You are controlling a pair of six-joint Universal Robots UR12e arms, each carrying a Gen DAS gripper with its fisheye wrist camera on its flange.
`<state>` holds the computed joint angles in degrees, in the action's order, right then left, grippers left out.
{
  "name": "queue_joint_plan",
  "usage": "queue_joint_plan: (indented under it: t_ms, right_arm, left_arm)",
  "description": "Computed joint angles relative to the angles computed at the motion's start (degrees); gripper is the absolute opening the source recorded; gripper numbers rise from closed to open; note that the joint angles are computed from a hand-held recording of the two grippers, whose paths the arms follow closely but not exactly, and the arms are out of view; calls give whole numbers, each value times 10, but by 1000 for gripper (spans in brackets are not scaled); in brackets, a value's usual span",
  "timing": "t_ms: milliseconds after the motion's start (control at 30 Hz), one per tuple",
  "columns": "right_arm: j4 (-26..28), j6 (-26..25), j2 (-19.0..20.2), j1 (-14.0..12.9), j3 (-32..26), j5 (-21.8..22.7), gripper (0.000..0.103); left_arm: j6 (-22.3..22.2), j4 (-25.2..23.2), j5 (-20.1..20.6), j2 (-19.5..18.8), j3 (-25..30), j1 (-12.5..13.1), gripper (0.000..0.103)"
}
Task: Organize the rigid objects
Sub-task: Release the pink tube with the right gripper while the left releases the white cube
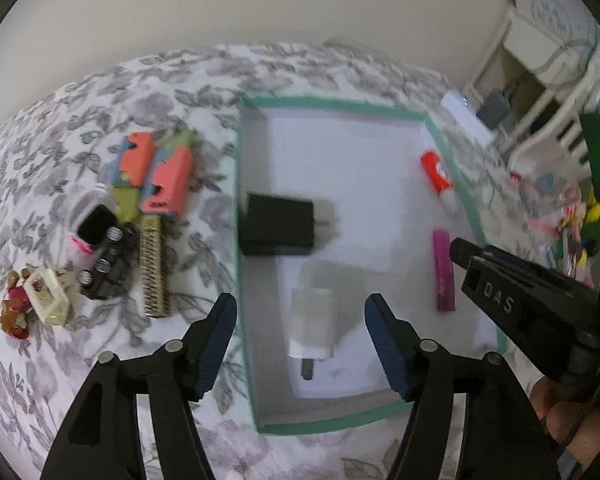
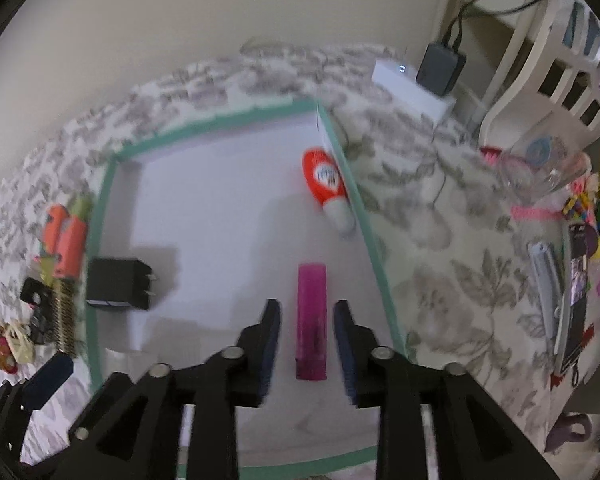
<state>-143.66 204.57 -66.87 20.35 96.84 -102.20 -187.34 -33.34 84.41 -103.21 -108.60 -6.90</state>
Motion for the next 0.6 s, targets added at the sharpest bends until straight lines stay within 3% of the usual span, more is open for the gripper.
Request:
queue_joint_plan:
  t_ms: [133, 233, 300, 367, 533, 600]
  right_arm:
    - [-39, -2, -4, 3, 2, -6, 38]
    - [-67, -9, -7, 8, 4, -11, 38]
    - [-88, -16, -6, 9, 4, -3, 44]
    - [-103, -21, -6, 12, 6, 6, 62]
    - [-112, -38, 2, 24, -1, 22, 64]
    - [-113, -48, 9, 29, -7, 43, 71]
  left_arm:
    - [-22, 35, 20, 10, -7, 10, 70]
    - [-39, 54, 38, 16, -12, 17, 79]
    - [-57, 59, 41, 20, -15, 27, 84]
    - [-76, 59, 47, 24, -17, 36, 85]
    - [-138, 24, 97, 31, -17, 59, 92]
    - [-161, 9, 114, 36, -20, 70, 92]
